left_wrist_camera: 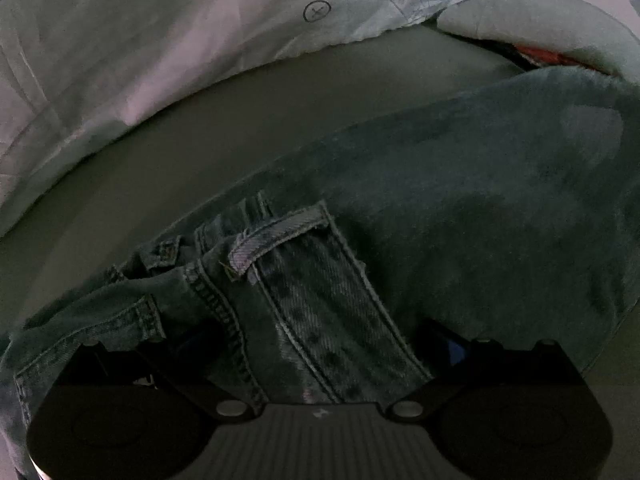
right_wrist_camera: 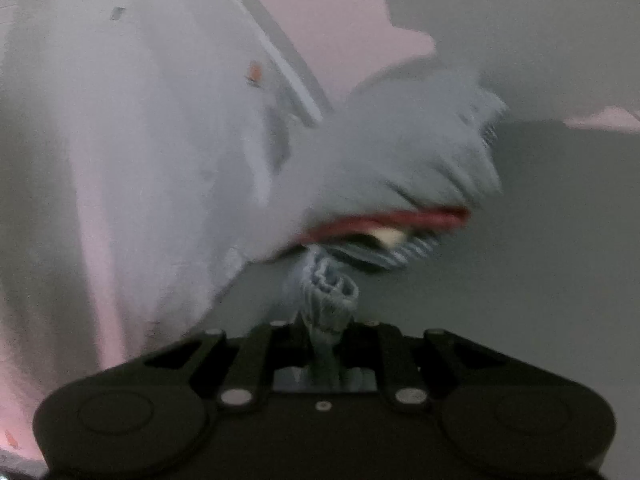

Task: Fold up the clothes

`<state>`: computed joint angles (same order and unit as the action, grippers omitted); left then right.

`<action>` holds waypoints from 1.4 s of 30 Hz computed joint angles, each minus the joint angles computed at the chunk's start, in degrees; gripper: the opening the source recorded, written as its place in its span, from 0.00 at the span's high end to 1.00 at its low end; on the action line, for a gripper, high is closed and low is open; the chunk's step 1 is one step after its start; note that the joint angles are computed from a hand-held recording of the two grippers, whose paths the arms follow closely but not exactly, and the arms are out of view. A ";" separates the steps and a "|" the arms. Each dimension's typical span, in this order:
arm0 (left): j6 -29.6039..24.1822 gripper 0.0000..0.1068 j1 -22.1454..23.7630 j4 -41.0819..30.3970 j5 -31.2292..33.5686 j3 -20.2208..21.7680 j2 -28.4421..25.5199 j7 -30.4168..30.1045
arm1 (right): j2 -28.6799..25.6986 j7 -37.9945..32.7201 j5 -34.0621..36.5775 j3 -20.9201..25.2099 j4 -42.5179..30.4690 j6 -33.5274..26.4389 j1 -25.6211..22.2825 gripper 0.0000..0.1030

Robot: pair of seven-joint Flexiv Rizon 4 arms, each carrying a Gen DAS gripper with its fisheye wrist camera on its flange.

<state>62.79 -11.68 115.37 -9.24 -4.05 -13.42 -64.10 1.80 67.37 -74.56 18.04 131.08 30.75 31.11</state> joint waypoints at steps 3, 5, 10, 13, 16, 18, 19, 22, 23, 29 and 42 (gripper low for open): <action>-3.59 0.06 4.65 3.63 -23.34 -3.78 4.78 11.07 | -2.08 -5.70 -1.73 0.49 -6.16 -3.04 2.06 0.87; -5.62 0.06 7.29 6.81 -42.01 -4.55 10.18 18.40 | -4.16 -10.98 -4.72 -1.53 -11.11 -4.45 5.98 0.88; 0.69 0.05 5.42 12.64 -64.14 5.73 22.31 29.25 | -18.37 -30.62 -16.99 -0.69 -30.72 3.97 9.82 0.88; 8.63 0.04 6.45 15.79 -70.62 9.92 27.42 33.24 | -30.36 -39.81 -20.02 2.18 -43.36 15.40 10.60 0.87; 14.33 0.04 10.51 19.73 -65.04 12.90 29.04 28.86 | -42.36 -60.81 -2.84 -0.99 -54.94 23.62 18.82 0.72; 11.80 0.04 15.36 22.09 -52.82 15.41 29.28 19.49 | -48.32 -77.43 9.34 1.62 -61.27 20.61 21.90 0.63; 10.26 0.04 16.51 22.95 -49.96 16.50 29.50 17.05 | -49.22 -80.99 10.43 2.58 -62.69 20.36 22.20 0.62; 5.50 0.04 17.88 24.85 -46.49 18.71 30.04 13.75 | -49.90 -87.64 14.60 -0.75 -64.54 23.00 25.77 0.41; 3.65 0.04 18.16 25.05 -45.48 19.07 30.01 13.60 | -49.10 -86.73 13.77 -2.48 -64.16 23.44 26.41 0.31; -2.59 0.04 17.58 25.69 -41.55 17.49 28.64 17.50 | -41.92 -76.16 15.90 -9.50 -56.12 21.61 28.18 0.20; -10.92 0.04 17.08 19.42 -33.20 12.50 19.60 17.98 | -23.81 -49.45 16.26 -12.28 -30.73 12.23 25.46 0.01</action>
<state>51.87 5.40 134.79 -42.44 8.46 6.18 -46.11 -22.02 17.92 -58.31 5.76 100.35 42.99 56.57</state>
